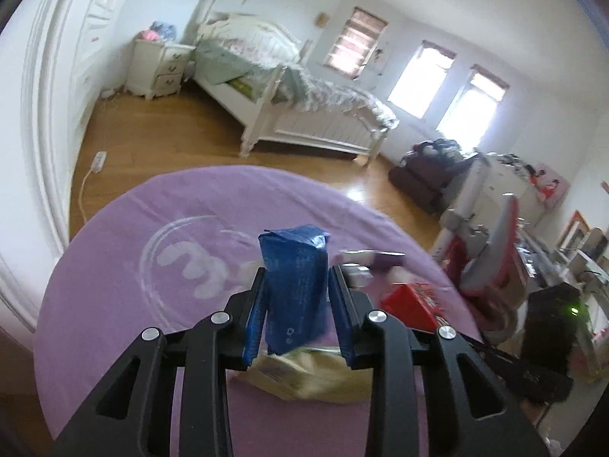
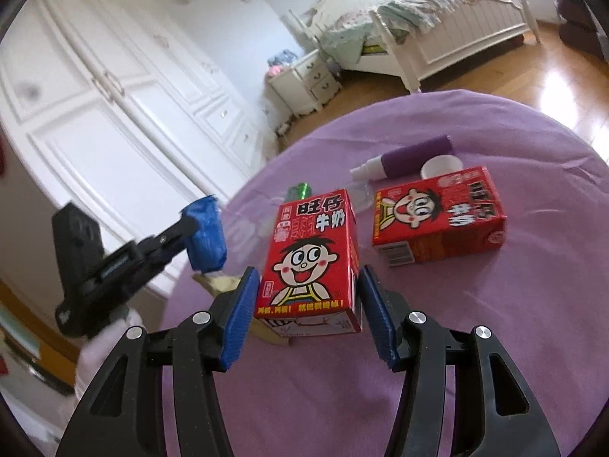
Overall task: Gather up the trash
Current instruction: 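Grasp the blue packet with the left tool while the right tool grasps a red milk carton, then carry the blue packet and red carton with both tools over the bin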
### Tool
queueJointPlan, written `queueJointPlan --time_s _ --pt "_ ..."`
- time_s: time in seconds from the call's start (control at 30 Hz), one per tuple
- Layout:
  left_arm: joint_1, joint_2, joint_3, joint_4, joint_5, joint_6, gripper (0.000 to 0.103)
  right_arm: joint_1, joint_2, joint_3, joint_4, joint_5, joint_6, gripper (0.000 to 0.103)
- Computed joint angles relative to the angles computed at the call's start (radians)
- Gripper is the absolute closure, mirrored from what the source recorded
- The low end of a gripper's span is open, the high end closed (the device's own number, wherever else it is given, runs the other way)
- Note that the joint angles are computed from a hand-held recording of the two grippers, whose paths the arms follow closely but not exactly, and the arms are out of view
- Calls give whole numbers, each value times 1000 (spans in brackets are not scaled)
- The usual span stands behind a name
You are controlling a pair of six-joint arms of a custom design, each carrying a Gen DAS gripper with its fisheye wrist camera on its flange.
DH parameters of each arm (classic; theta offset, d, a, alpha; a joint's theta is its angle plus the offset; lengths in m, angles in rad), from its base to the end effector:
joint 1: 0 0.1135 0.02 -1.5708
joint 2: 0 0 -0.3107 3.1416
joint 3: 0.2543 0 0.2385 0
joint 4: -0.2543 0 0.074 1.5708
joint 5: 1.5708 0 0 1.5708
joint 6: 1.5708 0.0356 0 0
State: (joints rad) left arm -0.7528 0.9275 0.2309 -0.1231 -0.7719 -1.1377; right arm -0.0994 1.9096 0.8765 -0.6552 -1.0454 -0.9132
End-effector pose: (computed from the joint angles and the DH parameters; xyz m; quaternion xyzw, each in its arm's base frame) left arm 0.1024 -0.0619 0.1873 -0.3004 0.8196 -0.0704 0.4829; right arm 0.2839 0.0026 0.1478 -0.3154 0.8060 0.4605 0.1972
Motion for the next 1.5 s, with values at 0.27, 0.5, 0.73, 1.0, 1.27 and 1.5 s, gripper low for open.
queueJointPlan --time_s 0.27,0.5,0.73,1.0,1.27,1.5 --pt "-135 206 156 110 -52 111 77 -233 82 245 -459 -74 -285 49" --pt "8 322 192 -18 44 45 15 -375 184 397 -634 -47 -423 49" --pt "289 381 68 160 271 259 10 -395 226 388 -672 -9 -485 49" --pt "397 490 4 352 403 393 63 -351 192 317 -609 -11 -451 49" --pt "79 175 61 120 114 185 67 -360 202 342 -640 -42 -459 49" --pt "-24 408 252 328 201 330 67 -421 264 460 -705 -82 -441 49"
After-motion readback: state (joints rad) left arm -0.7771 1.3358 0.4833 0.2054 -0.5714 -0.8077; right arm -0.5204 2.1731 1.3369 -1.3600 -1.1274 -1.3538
